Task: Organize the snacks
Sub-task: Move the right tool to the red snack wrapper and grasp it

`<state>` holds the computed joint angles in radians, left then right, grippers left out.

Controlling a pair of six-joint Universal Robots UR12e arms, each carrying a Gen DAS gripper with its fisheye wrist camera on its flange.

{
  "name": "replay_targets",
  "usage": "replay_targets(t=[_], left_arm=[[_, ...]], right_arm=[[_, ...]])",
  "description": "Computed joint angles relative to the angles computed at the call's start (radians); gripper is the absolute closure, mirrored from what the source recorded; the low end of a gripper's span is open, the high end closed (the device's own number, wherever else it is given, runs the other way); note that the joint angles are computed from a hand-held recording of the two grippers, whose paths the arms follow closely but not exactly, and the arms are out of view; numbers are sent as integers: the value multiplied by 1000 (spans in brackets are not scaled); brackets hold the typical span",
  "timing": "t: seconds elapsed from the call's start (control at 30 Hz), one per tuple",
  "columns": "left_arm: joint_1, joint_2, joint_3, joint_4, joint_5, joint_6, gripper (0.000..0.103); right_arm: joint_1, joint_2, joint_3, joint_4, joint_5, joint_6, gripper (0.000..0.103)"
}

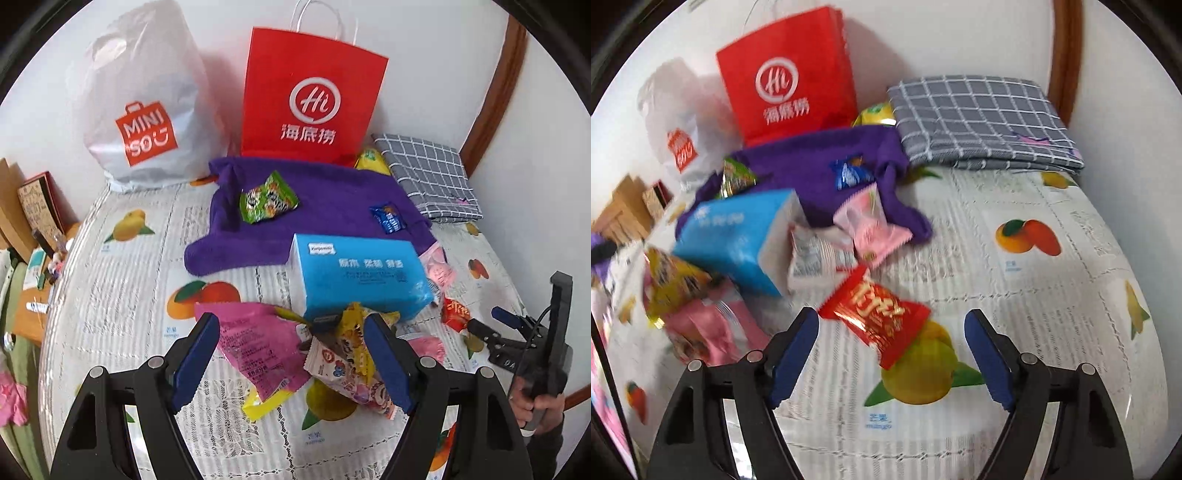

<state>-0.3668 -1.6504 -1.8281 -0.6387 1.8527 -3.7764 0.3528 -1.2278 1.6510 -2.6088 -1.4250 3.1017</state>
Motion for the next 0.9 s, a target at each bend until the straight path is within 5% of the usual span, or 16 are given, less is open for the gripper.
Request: replay_targets(t=[0.27, 0.47, 0.6, 0.9], left_arm=[[17, -1, -19, -34, -12, -34, 24], [26, 11, -37, -49, -5, -60, 24], [27, 24, -53, -27, -4, -68, 24], [35, 30, -86, 32, -53, -90, 24]], right_arm=[[28, 48, -21, -17, -87, -110, 22], [22, 79, -49, -19, -44, -69, 23], [18, 74, -46, -22, -26, -47, 58], [13, 36, -1, -28, -11, -21, 63]])
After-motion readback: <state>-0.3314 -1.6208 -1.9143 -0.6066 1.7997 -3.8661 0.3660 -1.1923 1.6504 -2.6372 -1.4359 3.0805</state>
